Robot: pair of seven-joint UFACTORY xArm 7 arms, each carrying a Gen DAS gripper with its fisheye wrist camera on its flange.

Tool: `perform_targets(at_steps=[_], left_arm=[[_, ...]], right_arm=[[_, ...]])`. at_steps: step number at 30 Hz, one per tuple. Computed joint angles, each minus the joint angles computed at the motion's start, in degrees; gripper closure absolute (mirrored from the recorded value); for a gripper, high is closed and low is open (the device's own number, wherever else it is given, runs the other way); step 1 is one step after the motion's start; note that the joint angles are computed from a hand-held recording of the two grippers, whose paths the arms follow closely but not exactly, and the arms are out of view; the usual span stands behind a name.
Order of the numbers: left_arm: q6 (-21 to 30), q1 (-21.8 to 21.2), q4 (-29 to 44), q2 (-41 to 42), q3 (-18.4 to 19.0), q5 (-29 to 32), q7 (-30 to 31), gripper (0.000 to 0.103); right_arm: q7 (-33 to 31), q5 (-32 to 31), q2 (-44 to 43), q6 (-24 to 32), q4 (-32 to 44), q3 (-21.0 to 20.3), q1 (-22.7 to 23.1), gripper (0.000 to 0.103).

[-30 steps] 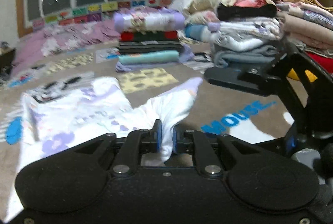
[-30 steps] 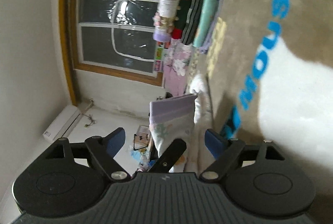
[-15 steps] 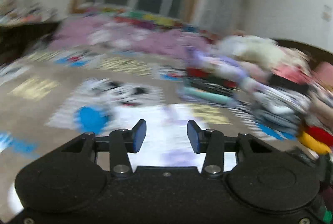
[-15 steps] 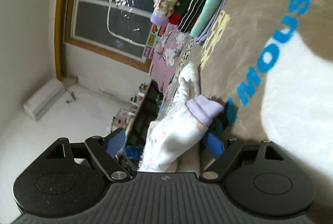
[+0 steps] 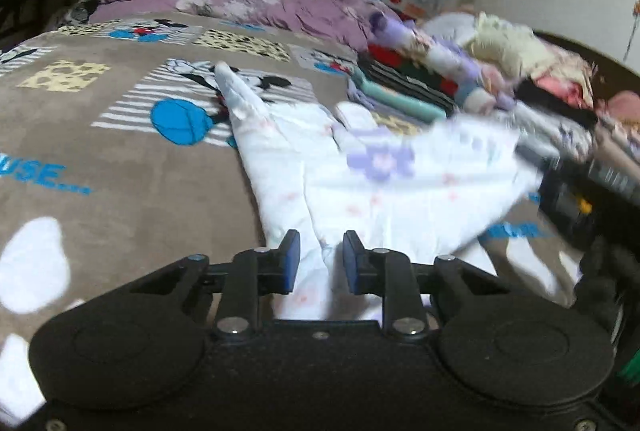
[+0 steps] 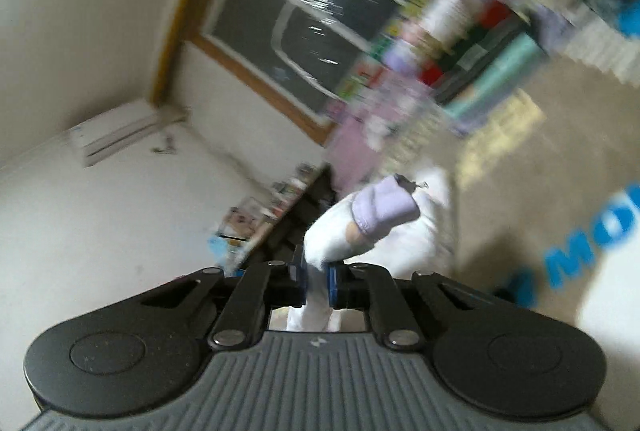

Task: Fold clothes

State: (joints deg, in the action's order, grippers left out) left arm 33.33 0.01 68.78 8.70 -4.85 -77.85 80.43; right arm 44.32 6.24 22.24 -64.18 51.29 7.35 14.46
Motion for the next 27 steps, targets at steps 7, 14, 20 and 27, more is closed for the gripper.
perform_targets(at_steps=[7, 14, 20, 27], left_arm=[[-1.54, -1.40, -2.01, -0.32, -0.66, 1.77, -0.04, 0.081], [-3.71, -2.20, -1.85, 1.41, -1.23, 7.10, -4.83, 0.081], [2.24, 0.26, 0.75, -0.04, -0.59, 9.42, -6.23, 0.073], [-4.69, 2.10, 8.70, 5.43, -0.46, 0.97, -12.76, 0.037]], right_arm=[[0.89, -2.44, -0.32, 1.76, 0.07, -0.74, -2.42, 0.092], [7.49, -2.62, -0.06, 8.94, -1.16, 0.06, -4.29, 0.092], [11.91, -1.71, 1.16, 11.60, -1.68, -0.03, -4.16, 0.091], [13.58, -2.13, 1.72, 10.48, -1.95, -0.09, -3.96, 0.090]])
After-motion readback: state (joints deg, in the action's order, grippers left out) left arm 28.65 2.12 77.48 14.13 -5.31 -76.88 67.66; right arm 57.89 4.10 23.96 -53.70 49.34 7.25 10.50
